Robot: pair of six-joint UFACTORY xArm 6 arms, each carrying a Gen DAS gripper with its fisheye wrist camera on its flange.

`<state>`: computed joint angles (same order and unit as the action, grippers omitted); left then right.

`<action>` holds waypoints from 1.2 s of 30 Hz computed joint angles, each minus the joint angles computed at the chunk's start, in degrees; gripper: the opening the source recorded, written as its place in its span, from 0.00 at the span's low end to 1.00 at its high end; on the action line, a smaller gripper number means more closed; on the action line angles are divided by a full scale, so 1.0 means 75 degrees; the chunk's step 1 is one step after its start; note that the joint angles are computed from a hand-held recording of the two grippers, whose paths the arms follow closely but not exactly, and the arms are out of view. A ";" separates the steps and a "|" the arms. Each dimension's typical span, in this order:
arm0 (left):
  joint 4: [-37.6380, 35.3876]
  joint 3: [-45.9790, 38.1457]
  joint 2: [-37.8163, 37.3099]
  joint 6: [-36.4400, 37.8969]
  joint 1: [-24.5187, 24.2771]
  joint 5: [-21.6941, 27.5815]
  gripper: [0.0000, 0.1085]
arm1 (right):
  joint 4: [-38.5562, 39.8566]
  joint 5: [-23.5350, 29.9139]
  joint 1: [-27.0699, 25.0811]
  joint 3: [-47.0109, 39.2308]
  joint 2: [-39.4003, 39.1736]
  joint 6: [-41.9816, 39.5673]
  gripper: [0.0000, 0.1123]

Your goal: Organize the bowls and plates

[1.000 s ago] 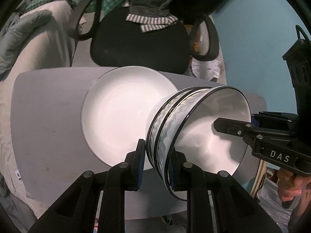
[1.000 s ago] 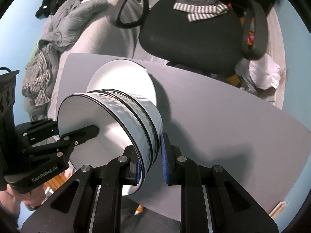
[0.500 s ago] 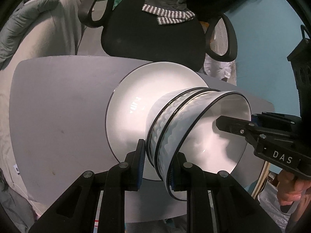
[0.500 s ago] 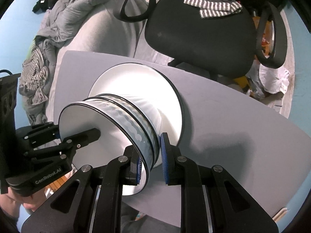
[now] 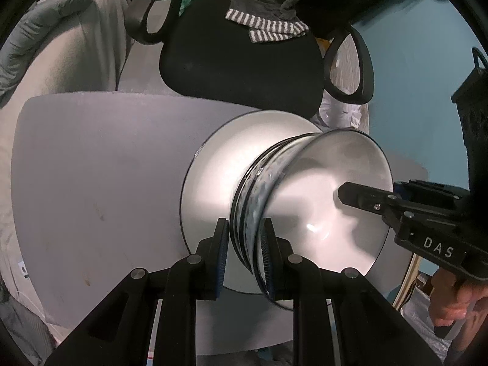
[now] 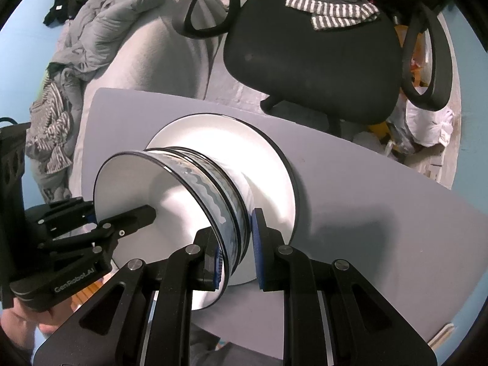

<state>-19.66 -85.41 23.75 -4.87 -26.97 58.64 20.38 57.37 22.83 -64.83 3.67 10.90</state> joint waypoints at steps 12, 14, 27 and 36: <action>0.1257 0.0970 -0.0879 -0.0858 -0.0220 -0.1053 0.44 | -0.1170 -0.0623 0.0398 0.0210 -0.0467 0.0880 0.45; 0.1537 0.1360 -0.1228 -0.1217 -0.0258 -0.1390 0.47 | -0.1661 -0.0755 0.0508 0.0296 -0.0687 0.1218 0.53; 0.2844 0.2554 -0.2908 -0.2769 -0.0581 -0.2286 0.67 | -0.3696 -0.0556 0.1080 0.0663 -0.2077 0.2907 0.62; 0.4172 0.3027 -0.4048 -0.3515 -0.1015 -0.2198 0.75 | -0.4336 -0.0134 0.1283 0.0815 -0.3046 0.3461 0.63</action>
<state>11.63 -62.71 -6.61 -31.23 -34.59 42.15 -12.15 56.37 32.45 -58.71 -19.18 36.86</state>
